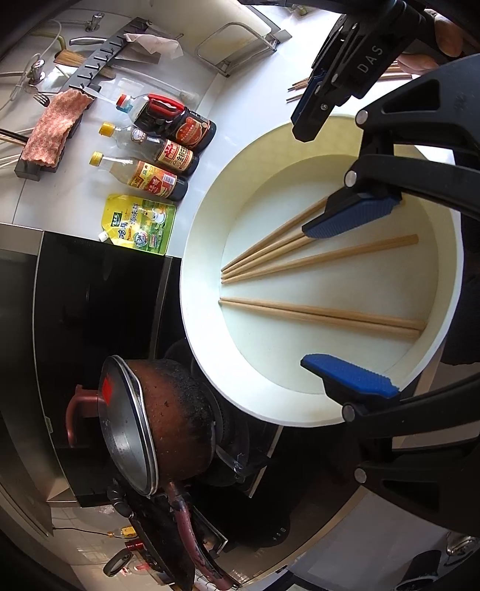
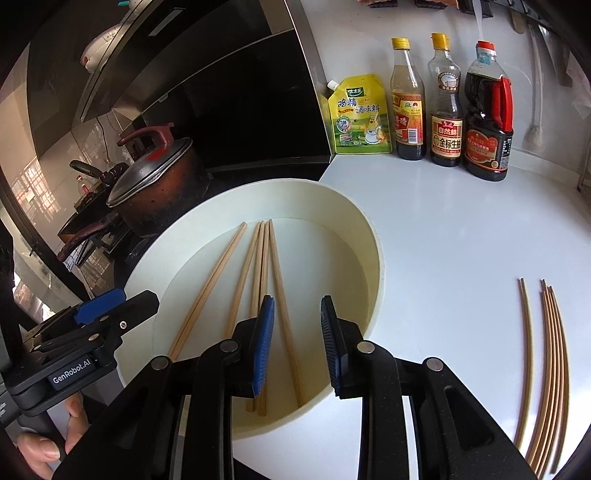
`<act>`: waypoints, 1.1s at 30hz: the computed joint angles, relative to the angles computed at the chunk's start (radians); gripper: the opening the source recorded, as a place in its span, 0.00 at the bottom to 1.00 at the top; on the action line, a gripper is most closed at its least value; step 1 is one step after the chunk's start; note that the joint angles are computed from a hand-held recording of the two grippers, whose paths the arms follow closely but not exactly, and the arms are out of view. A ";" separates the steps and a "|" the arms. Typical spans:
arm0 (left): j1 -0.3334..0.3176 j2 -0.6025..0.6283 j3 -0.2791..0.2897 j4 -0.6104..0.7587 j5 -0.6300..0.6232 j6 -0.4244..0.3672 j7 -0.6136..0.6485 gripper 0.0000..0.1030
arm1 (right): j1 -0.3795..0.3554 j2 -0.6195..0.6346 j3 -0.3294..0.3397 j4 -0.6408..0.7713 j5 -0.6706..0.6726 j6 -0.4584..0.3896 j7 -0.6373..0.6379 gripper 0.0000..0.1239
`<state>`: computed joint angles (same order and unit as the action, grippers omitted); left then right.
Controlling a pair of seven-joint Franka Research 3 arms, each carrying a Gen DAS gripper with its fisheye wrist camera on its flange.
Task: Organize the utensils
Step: 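Move both open tools back over the remaining chopstick row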
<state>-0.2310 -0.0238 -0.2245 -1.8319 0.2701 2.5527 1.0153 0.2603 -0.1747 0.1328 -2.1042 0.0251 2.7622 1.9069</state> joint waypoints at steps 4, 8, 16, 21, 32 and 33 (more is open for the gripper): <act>-0.012 -0.010 -0.009 -0.011 -0.014 0.001 0.008 0.62 | -0.014 -0.046 0.006 -0.043 -0.021 0.014 0.020 0.20; -0.026 -0.017 -0.017 -0.015 -0.031 0.002 0.015 0.62 | -0.037 -0.101 0.016 -0.096 -0.037 0.028 0.042 0.21; -0.060 -0.026 -0.036 -0.018 -0.053 0.014 0.028 0.66 | -0.102 -0.227 0.043 -0.217 -0.054 0.044 0.085 0.25; -0.083 -0.027 -0.052 -0.019 -0.029 0.023 0.001 0.68 | -0.130 -0.312 0.041 -0.300 -0.032 0.051 0.079 0.27; -0.156 0.021 -0.089 0.019 -0.050 0.067 0.037 0.72 | -0.249 -0.508 0.033 -0.455 -0.019 -0.007 0.077 0.28; -0.164 0.034 -0.093 0.032 -0.065 0.065 0.057 0.72 | -0.258 -0.525 0.030 -0.467 -0.018 -0.011 0.076 0.28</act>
